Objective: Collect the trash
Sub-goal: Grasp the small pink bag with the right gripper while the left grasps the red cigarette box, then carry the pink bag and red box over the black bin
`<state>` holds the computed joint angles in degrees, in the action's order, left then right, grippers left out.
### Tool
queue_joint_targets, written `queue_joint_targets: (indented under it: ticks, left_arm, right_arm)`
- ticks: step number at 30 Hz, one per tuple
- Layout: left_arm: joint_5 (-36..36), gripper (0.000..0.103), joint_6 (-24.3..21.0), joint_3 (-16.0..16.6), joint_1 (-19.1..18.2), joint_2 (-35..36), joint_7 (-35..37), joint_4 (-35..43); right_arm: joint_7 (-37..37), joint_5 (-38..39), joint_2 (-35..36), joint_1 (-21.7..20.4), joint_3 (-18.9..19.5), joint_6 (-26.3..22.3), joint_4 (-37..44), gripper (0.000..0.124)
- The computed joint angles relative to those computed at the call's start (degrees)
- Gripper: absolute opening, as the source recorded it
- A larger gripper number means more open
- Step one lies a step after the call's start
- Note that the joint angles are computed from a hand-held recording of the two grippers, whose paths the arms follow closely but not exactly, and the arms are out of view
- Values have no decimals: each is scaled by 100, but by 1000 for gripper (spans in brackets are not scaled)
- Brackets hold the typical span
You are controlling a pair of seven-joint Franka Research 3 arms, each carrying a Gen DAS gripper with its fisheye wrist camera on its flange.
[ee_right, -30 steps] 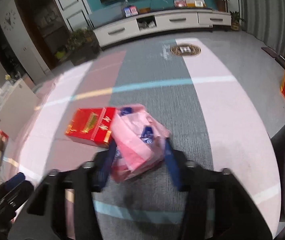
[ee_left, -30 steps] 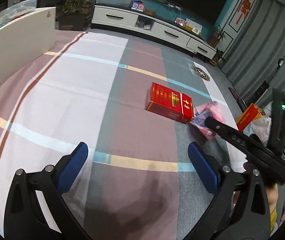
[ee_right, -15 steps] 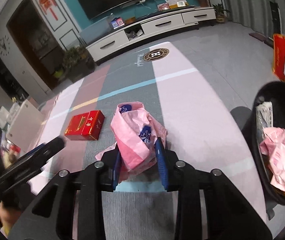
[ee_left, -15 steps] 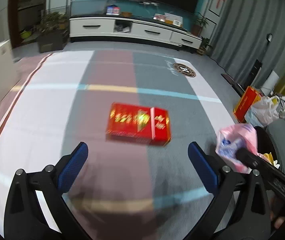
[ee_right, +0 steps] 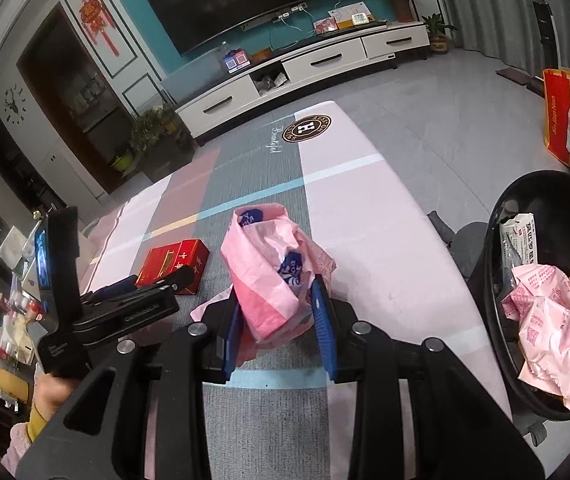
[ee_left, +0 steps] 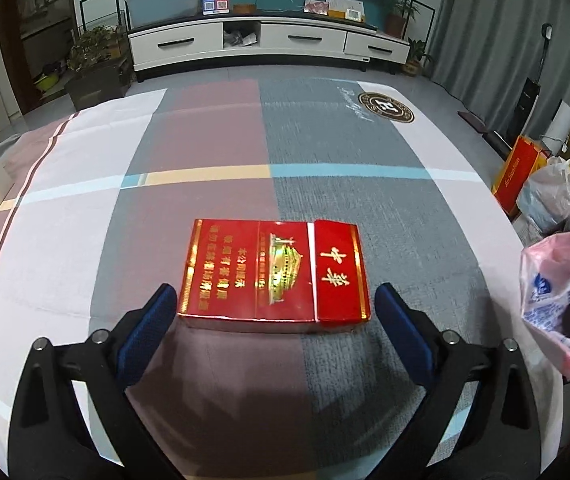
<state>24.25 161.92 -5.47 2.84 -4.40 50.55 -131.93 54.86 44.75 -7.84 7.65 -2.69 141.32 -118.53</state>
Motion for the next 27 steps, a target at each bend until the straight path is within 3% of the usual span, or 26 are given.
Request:
queue_joint_targets:
  ticks: [11, 17, 27]
  left_arm:
    - [181, 90, -4, -84, -41, -353, -239, -245]
    - [-16, 90, -243, -233, -229, -865, -179, -509]
    - [439, 90, -794, -668, -329, -1531, -1004, -724]
  right_arm:
    - [16, -242, -88, -32, -11, 150, -94, 33]
    - [-57, -241, -145, -52, -65, 195, -106, 33]
    - [-257, -256, -381, -96, -162, 197, -217, 33]
